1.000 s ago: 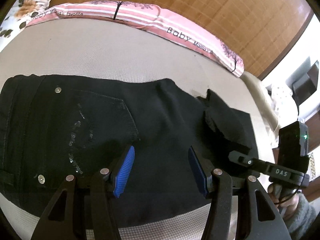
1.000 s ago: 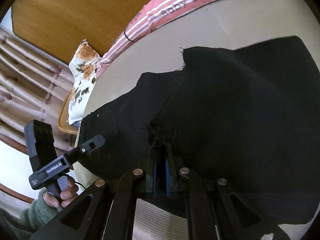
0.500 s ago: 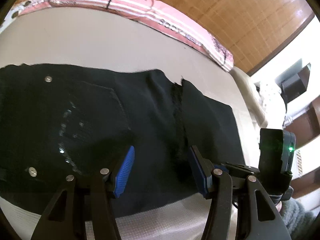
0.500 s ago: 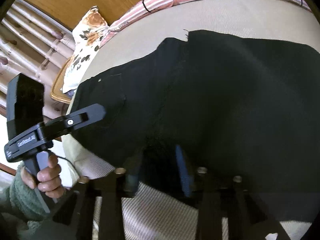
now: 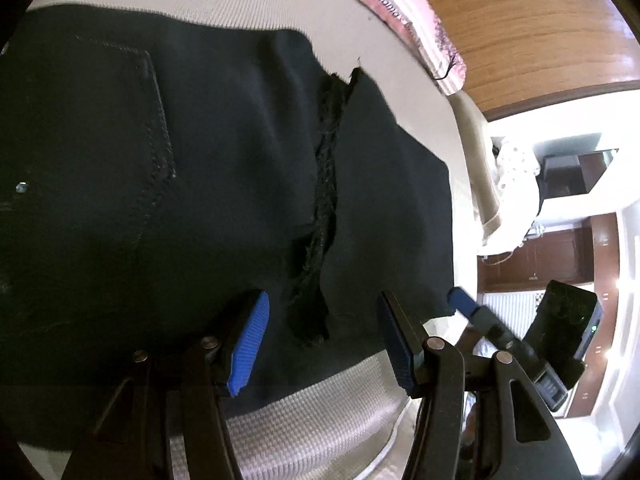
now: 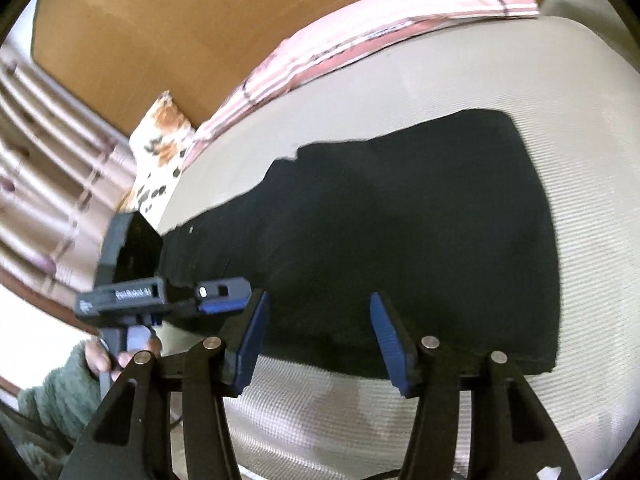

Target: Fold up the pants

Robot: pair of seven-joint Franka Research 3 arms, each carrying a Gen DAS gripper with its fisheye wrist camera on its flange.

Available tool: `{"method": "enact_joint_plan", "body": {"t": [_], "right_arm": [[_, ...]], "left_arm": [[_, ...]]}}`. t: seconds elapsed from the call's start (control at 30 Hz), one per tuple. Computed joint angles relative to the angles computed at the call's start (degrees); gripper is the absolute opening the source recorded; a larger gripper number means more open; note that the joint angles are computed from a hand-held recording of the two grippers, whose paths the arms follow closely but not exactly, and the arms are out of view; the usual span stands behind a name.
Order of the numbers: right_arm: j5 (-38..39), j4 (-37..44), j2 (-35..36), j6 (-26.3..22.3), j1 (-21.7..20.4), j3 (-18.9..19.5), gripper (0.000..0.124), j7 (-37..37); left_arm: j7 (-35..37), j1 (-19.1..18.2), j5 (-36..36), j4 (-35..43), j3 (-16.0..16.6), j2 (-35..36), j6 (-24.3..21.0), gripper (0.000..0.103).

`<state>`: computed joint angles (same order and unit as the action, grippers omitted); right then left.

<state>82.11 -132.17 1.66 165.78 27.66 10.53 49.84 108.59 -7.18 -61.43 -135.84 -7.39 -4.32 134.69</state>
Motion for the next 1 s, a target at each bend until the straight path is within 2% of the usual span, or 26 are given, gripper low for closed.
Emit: {"method": "enact_joint_plan", "body": {"t": [0.3, 0.5, 0.53, 0.57, 0.6, 0.63, 0.87, 1.0], "right_arm": [[11.77, -1.36, -0.69, -0.87, -1.40, -1.26, 0.051, -6.11], [13.63, -1.07, -0.14, -0.37, -1.74, -1.39, 0.051, -6.38], [13.80, -0.99, -0.02, -0.16, -1.75, -1.37, 0.051, -6.25], [14.05, -1.09, -0.07, -0.04, -1.81, -1.41, 0.051, -6.28], [14.12, -1.21, -0.12, 0.26, -1.84, -1.41, 0.051, -6.16], [14.06, -1.25, -0.12, 0.84, -1.80, -1.36, 0.051, -5.77], [13.59, -1.69, -0.35, 2.70, -1.65, -1.29, 0.051, -3.96], [12.15, -1.59, -0.16, 2.91, -1.51, -1.19, 0.051, -2.86]], "left_arm": [[0.86, 0.25, -2.18, 3.32, -0.84, 3.31, -3.00, 0.056], [1.79, 0.78, -3.76, 6.13, -2.01, 6.04, -4.14, 0.056], [1.56, 0.84, -4.44, 5.92, -2.20, 5.92, -3.28, 0.053], [1.43, 0.72, -4.58, 5.70, -2.45, 5.83, -2.13, 0.035], [0.85, 0.49, -3.57, 5.09, -2.70, 5.41, -0.66, 0.011], [-0.25, 0.14, -1.57, 4.60, -2.97, 5.12, 1.10, 0.007], [0.74, -2.85, 1.39, 1.37, -3.54, -0.80, 9.41, 0.005], [1.22, -4.34, 3.27, -0.33, -1.61, -4.93, 10.46, 0.005]]}}
